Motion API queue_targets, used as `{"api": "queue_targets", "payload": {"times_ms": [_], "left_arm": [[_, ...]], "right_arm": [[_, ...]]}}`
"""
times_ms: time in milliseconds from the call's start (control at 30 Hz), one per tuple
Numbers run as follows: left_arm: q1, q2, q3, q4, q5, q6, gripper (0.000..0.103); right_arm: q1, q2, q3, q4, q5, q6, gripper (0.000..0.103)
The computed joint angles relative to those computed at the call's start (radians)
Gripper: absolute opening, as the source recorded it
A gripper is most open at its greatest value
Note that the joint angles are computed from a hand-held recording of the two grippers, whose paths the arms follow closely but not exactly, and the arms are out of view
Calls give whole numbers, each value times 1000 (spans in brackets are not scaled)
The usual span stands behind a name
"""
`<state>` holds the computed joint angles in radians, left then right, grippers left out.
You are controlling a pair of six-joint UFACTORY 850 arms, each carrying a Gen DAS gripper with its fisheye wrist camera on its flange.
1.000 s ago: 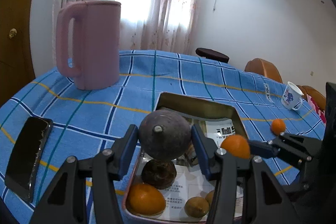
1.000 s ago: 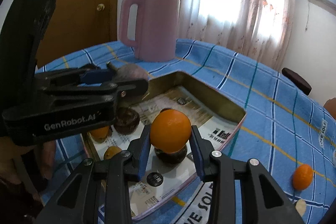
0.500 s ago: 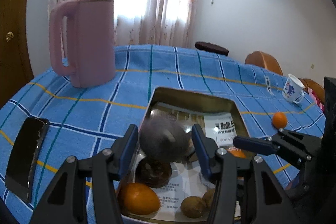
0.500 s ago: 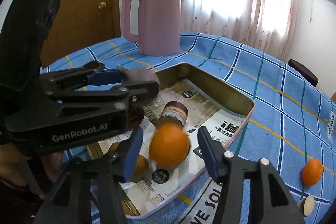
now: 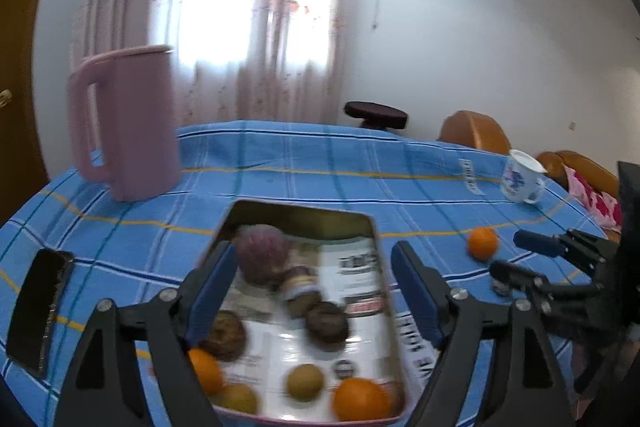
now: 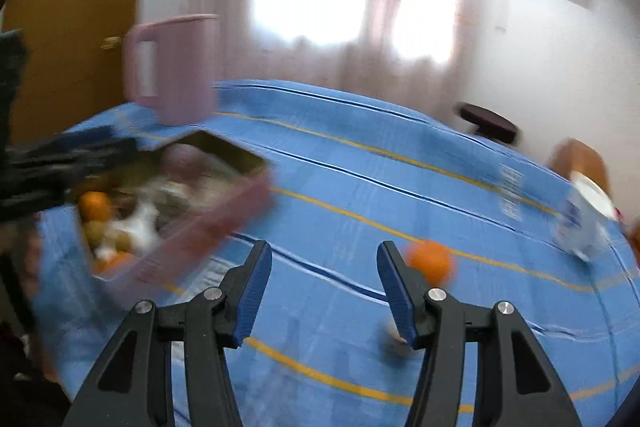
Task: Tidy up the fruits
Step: 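Grasp an orange with the left tool while the right grasps the round beige slice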
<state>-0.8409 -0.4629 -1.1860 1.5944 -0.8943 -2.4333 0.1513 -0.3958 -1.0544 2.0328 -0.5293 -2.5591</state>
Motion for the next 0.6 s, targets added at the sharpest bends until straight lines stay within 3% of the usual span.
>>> {"api": "queue_targets", "payload": {"times_ms": [133, 300, 400, 467, 500, 600], "left_arm": [[-3, -45, -76, -1, 37, 69, 88], [-6, -100, -172, -29, 65, 183, 88], [-4, -131, -222, -49, 79, 235, 91], [0, -151, -254, -70, 97, 276, 91], [2, -158, -266, -79, 104, 292, 91], [6, -191, -318, -111, 127, 357, 91]], "right_arm": [[-48, -47, -52, -67, 59, 137, 56], [-67, -102, -121, -346, 61, 429, 56], [-58, -115, -139, -392, 70, 470, 56], [-52, -135, -166, -495, 85, 559, 48], [-52, -147, -181, -556, 75, 618, 36], [-63, -152, -187, -557, 51, 617, 36]]}}
